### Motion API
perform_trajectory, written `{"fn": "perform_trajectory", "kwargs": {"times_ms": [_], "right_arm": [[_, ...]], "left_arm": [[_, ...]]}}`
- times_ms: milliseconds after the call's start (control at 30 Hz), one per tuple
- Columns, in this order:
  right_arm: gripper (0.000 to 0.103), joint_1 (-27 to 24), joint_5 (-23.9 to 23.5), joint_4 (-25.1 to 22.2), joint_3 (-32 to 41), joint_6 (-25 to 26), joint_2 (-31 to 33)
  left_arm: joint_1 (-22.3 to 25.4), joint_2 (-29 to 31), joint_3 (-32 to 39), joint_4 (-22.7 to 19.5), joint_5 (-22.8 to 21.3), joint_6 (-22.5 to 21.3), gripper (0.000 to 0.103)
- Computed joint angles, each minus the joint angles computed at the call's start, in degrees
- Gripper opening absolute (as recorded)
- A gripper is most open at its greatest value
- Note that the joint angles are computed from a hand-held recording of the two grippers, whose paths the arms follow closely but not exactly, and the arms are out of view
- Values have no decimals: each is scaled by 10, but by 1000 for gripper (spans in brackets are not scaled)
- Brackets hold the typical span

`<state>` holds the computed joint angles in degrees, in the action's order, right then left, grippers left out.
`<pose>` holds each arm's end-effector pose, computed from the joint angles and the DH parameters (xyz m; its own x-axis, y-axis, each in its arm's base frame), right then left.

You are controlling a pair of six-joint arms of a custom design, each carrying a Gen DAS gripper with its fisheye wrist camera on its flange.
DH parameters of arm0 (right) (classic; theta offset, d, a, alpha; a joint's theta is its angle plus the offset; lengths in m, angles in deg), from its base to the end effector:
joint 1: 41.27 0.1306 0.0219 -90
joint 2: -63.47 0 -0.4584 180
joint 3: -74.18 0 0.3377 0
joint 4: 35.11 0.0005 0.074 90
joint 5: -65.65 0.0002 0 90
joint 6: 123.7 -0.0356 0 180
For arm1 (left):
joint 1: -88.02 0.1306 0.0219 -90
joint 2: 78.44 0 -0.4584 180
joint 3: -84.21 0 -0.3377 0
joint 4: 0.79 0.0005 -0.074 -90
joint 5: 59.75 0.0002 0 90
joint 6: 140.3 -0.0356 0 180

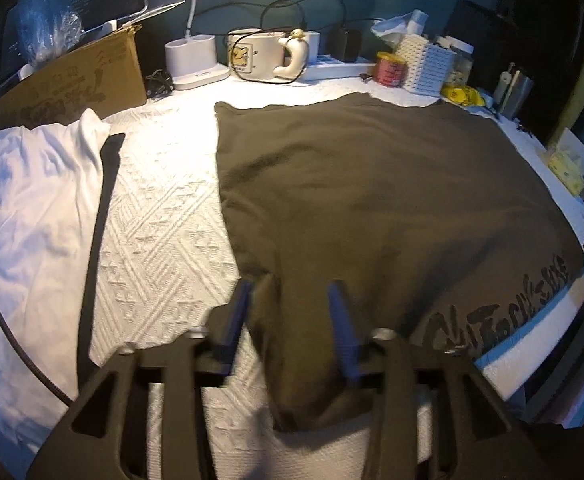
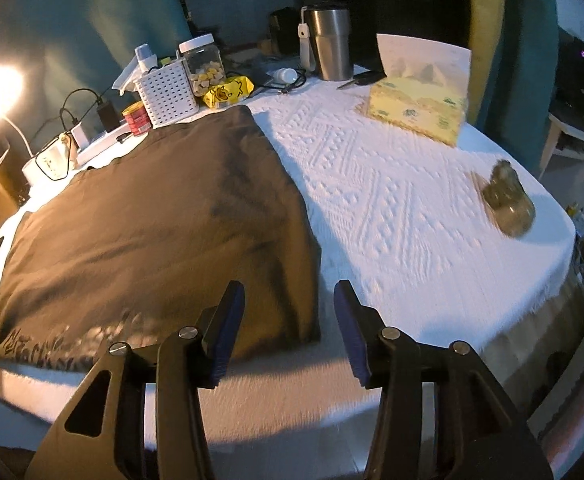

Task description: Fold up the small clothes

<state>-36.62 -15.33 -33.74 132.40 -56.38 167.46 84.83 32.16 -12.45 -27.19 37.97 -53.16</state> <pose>0.4452 0.0301 0.2569 -0.6313 0.3307 -0.7015 0.2980 0.9385 0.1743 0.5468 -0.0358 0.3169 -0.7965 0.0939 -0.5972 0.1746 0.9815 -0.0785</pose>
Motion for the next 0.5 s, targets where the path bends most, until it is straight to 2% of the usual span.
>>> {"fn": "perform_trajectory", "kwargs": {"times_ms": [67, 133, 167, 300, 500], "right_arm": [[50, 5, 0, 4, -10, -10, -5], [59, 11, -4, 12, -24, -21, -11], [68, 12, -6, 15, -29, -26, -13], [69, 20, -13, 26, -45, -43, -15], [69, 29, -35, 47, -55, -57, -3]], "left_arm": [[-1, -9, -18, 25, 13, 11, 64], [-10, -14, -25, 27, 7, 6, 64], [-16, -15, -26, 24, 4, 1, 64], [-37, -20, -36, 23, -1, -19, 64], [-50, -24, -43, 21, 19, -23, 64]]}}
